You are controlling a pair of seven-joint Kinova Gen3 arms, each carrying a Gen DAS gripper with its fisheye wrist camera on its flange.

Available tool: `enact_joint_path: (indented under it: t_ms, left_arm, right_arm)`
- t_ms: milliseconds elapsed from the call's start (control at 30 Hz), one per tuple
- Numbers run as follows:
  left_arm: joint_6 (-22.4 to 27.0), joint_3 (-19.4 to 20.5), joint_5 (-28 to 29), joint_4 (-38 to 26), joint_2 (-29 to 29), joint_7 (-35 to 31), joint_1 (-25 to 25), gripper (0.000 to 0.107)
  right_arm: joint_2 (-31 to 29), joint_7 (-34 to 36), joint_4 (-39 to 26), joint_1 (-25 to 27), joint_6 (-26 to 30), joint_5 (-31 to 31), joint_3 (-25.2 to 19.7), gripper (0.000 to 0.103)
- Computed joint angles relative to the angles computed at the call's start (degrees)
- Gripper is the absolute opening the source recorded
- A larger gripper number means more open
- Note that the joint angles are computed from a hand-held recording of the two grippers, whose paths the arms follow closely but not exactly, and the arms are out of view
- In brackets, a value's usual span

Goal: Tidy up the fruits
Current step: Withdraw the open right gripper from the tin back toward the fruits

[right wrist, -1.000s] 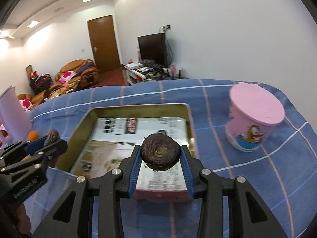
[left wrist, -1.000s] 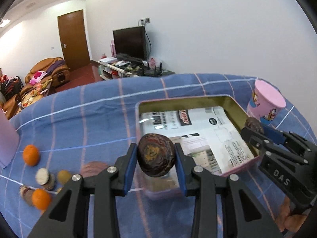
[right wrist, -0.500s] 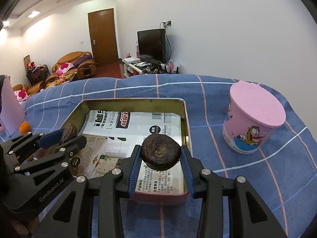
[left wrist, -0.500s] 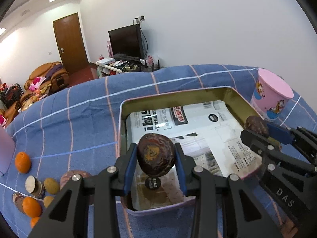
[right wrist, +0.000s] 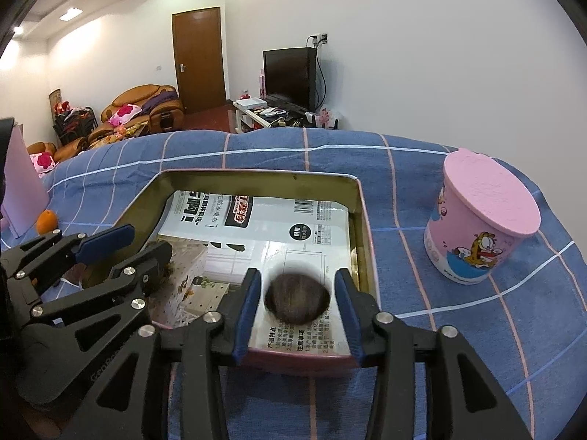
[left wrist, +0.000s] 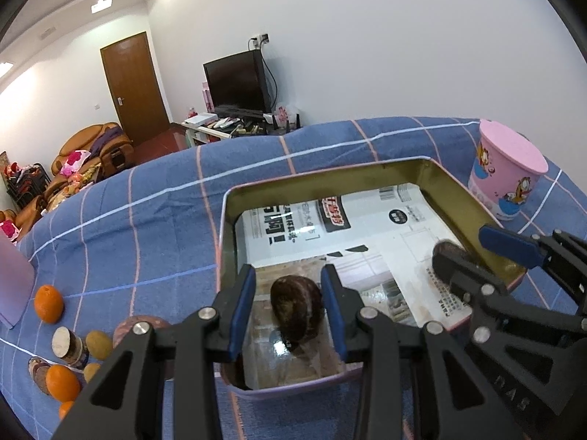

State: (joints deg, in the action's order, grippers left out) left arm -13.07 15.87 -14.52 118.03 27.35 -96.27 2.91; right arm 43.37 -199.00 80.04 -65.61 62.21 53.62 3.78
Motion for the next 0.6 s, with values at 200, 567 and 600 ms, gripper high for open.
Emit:
enact_joint_path:
  t_ms: [200,567,600]
  left_arm:
    - [-0.8,1.4,-1.1,0.7,-0.3,1.0,-1.7,0.043]
    - [-10.2,-2.0,-3.1,7.0,-4.1,3.7,-0.4,0.097]
    - [-9.5,-1.7,-3.8,6.9,-4.2,4.8,-1.1,0.097]
  right_arm:
    - [0.7,-2.9,-0.6,-2.5,4.5,1.7,1.6,0.054]
    - [-0.9,-14.9,3.6,-3.1,8.2,8.5,-0.5,0.079]
    - [-1.1,-15.9,4.1,-3.0,7.8,9.0,-0.7,0.079]
